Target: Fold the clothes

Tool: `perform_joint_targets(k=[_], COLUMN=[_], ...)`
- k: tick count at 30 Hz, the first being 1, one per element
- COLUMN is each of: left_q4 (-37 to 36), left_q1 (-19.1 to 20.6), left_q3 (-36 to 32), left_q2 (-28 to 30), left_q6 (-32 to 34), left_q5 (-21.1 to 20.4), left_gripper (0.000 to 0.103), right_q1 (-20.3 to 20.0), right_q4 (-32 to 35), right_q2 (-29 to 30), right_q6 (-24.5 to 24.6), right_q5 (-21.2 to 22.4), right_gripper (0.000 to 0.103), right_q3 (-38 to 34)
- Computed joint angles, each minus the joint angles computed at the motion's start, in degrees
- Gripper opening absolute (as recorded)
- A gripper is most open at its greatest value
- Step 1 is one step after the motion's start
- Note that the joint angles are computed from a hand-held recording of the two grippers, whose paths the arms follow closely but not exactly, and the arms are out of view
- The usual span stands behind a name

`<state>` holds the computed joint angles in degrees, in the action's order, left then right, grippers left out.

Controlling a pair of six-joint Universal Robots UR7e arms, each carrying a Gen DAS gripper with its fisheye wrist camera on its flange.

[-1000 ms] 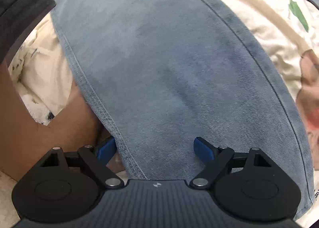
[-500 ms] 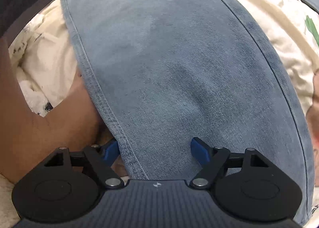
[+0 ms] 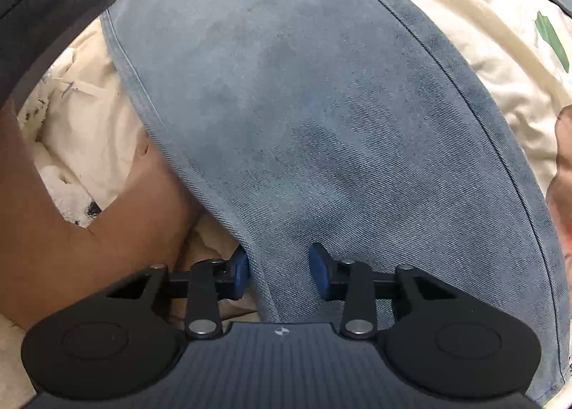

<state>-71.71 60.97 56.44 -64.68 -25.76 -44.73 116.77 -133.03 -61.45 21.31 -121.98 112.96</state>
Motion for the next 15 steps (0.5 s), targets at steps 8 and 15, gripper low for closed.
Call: perform_joint_targets(k=[8,15], left_q4=[-2.6,-7.9], left_q1=[1.3,4.2], left_q3=[-1.0,-1.8], left_q2=[1.6,3.9], left_q6=[-1.5,-6.7], left_q5=[-0.6,-1.5], left_gripper=[0.053,0.053], right_q1=[-0.7,0.0], right_q4=[2.3,2.6], right_q2=[-0.7,-1.9], right_q6=[-0.6,2.4], right_q5=[1.5,1.6], right_gripper=[0.014,0.007], right_q3=[-1.2,-1.3])
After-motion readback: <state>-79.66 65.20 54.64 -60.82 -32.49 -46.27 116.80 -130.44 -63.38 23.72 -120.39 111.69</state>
